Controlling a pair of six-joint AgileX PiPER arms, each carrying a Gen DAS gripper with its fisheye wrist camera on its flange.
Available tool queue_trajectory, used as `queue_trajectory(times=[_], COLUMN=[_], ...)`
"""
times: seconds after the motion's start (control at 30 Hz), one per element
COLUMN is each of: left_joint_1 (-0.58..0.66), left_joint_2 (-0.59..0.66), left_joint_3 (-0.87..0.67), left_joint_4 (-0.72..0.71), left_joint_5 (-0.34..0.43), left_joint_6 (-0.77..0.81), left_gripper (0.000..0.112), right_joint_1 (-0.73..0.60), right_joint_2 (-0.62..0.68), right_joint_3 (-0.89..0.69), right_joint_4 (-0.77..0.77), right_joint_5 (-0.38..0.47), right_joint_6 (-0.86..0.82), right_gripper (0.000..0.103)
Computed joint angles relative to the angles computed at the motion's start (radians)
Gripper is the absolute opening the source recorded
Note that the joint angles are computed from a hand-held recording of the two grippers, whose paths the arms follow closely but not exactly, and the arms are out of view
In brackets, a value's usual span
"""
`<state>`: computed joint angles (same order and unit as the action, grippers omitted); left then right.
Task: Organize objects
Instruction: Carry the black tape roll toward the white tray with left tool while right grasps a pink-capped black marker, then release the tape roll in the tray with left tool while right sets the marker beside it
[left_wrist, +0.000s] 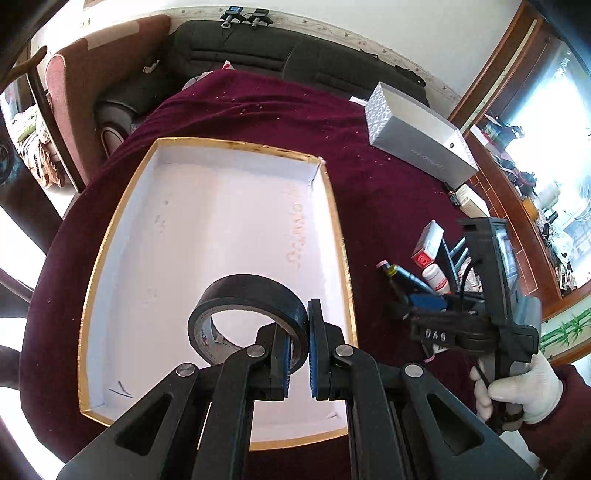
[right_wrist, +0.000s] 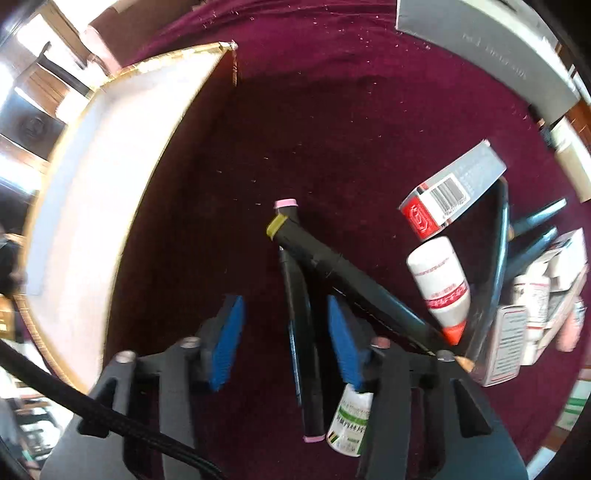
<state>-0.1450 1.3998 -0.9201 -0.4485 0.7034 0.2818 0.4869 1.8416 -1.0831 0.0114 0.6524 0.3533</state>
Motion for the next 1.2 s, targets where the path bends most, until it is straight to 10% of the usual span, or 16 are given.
queue_trajectory(times=[0.07, 0.43, 0.7, 1.2], left_joint_1=[0.036, 0.124, 0.15, 0.105], left_joint_2=[0.007, 0.067, 0.125, 0.508], left_joint_3=[-0.004, -0.075, -0.126, -0.467], left_joint_4=[-0.029, -0.108, -0.14, -0.093], left_joint_5=[0.018, 0.088, 0.117, 0.095], left_joint_6=[0.053, 0.208, 0.267, 0.218], left_gripper=[0.006, 0.006, 0.006, 0.005], right_joint_1=[0.016, -0.068, -0.181, -0.038], right_joint_2=[-0.002, -0.211, -0.232, 0.227], right_joint_3=[0.006, 0.226, 0.159, -0.498], right_joint_4=[-0.009, 0.425, 0.764, 0.357], right_joint_5=[-0.006, -0.127, -0.047, 0.091], right_joint_6=[0.049, -0.198, -0.436, -0.022], right_gripper=[0.013, 0.013, 0.013, 0.014])
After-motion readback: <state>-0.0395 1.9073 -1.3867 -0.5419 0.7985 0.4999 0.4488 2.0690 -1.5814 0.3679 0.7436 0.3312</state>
